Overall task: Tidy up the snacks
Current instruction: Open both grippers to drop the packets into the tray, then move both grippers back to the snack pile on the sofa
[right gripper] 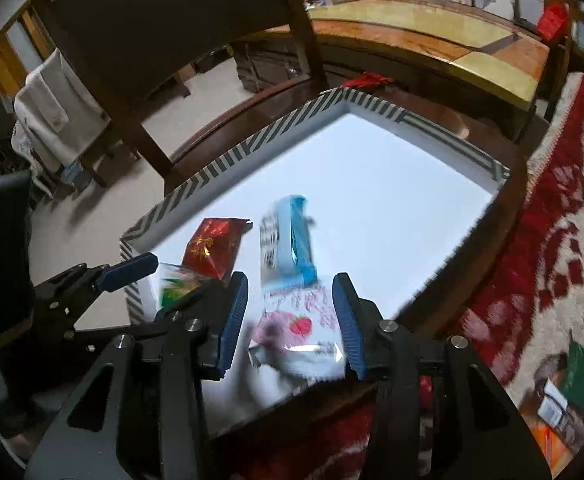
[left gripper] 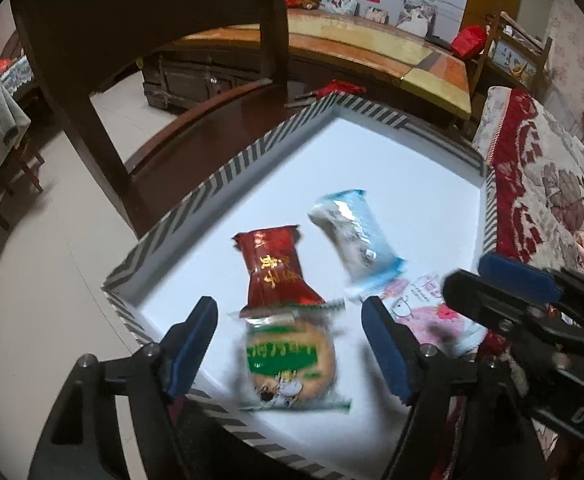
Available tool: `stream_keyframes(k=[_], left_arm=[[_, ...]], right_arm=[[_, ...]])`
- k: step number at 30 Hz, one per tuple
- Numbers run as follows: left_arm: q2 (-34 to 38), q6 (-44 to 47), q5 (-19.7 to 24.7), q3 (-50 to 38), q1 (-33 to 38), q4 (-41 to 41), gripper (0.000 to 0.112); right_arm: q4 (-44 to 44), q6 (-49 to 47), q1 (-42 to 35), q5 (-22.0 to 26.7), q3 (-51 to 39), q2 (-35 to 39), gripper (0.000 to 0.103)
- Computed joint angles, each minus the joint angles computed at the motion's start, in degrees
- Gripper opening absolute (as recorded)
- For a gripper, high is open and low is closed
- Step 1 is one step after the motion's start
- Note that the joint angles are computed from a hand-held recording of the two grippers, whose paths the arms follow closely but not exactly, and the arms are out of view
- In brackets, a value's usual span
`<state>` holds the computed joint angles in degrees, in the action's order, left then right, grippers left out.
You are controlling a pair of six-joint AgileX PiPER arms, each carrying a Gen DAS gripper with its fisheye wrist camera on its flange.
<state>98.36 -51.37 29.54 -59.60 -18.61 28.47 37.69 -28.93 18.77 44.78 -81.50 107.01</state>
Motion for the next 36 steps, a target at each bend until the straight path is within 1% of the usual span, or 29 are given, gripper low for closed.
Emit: stream_keyframes(k=[4,9,15,18,21,28,30,33,36], left_arm=[[-1.0,-2.1,0.7,-0.4,-2.5,2.5,0.079],[-1.3,-2.0,0.6,-1.5,-6.6,2.2,0.081],[0.0,1.4,0.0,-4.1,-11.8,-1.5,0.085],[1.3,3.9,0.4,-6.0,-14.3,-3.8,0.087],[2.8,6.7,0.4,-7.9,-16.4,-6.7,0.088],[6.5,12.0,1.3,-12.6,-20.2,-12.3,0.088],[7.8,14.0,2.0,-14.3,-21.0,-14.0,0.088],[9.4,14.3,3.3,-16.4,-22.2,-14.0,0.088],[10.2,14.3,4.0,-17.3,-23.0,-14.0,0.088]], right_arm=[[3.7,-3.8,-3.9,-1.0,6.8,-5.5,0.043],[6.7,-7.3,-9.8,-0.9,14.0,-11.6,0.044],[6.2,-11.3,-19.1,0.5,22.0,-19.2,0.044],[5.9,-13.6,-24.3,1.7,24.9,-21.5,0.044],[5.8,-16.3,-30.8,3.4,27.5,-22.7,0.044],[4.5,-21.3,-43.0,4.3,31.8,-23.1,0.044],[4.3,-22.5,-44.9,4.2,32.6,-23.0,0.044],[4.9,-23.9,-47.5,4.7,32.2,-21.7,0.044],[6.0,-25.6,-47.3,4.6,29.9,-19.3,0.044]])
